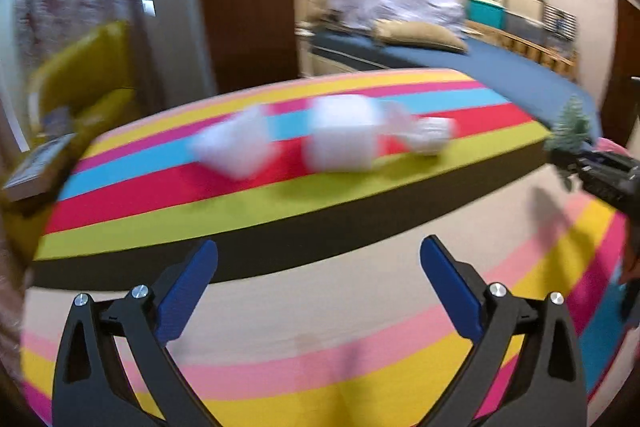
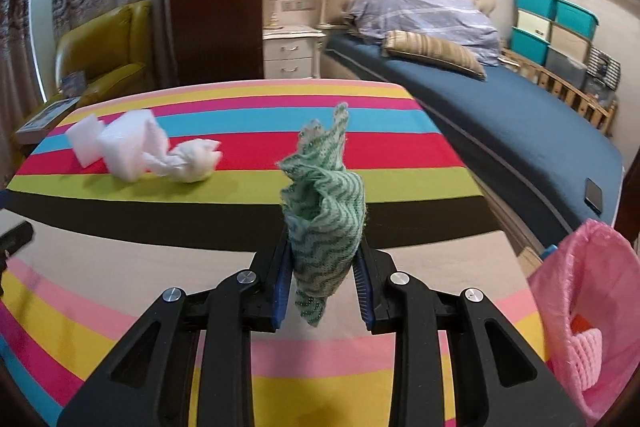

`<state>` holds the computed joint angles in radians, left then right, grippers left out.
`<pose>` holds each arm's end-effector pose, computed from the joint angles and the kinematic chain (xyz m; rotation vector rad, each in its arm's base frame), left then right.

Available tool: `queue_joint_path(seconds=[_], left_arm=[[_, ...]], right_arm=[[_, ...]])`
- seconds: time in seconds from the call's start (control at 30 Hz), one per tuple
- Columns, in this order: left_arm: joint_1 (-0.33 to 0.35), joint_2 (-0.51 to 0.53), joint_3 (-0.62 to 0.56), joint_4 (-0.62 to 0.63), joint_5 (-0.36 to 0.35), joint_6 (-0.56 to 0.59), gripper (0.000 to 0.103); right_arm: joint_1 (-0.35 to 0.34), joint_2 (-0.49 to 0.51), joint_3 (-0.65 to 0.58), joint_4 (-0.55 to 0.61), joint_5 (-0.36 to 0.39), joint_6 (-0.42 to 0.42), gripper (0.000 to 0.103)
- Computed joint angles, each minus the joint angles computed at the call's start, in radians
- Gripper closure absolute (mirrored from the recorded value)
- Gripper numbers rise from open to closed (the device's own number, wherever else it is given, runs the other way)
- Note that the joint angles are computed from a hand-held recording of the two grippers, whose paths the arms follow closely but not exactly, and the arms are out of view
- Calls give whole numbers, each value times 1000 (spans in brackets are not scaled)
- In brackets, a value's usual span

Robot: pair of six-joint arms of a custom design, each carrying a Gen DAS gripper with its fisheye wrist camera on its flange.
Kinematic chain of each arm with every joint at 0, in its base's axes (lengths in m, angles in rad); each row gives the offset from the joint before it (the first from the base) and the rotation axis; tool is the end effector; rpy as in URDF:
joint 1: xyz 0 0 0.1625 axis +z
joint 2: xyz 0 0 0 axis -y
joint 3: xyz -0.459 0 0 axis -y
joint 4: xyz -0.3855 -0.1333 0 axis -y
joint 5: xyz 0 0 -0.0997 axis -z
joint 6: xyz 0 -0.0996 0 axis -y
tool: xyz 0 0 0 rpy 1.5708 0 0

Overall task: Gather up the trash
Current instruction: 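Grasp the green patterned cloth with the right gripper while the left grasps the white tissue bundle, then carry the green cloth and tissue bundle over the pink wastebasket with both grippers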

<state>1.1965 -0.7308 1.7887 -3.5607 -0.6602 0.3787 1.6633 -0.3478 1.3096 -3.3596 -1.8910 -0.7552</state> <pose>-0.0365 -0.6727 0.1766 0.2823 2.0774 -1.0217 0.1744 -0.7763 0.0121 0.8459 -2.2950 0.8842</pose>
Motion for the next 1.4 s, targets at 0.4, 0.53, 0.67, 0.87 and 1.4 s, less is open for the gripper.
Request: queue_joint_path(seconds=[0.4,0.53,0.67,0.87,1.4], left_arm=[[13,213,-407,278,-85,-12,5],[24,274,-546,378,-56,5,5],[42,309,-656,555,-35,-61,21],[42,265,-570,524,-88,-72,70],[-25,50,38,-285,91,135,70]], right_arm=[[-33,-39,32,7,67,100,75],[-32,-42,40,2,80,105,75],[-34,-47,51,-8,90,100,75],[-35,-51,56,-4,93,100,75],[-18,-29,19,27,43,38,75]])
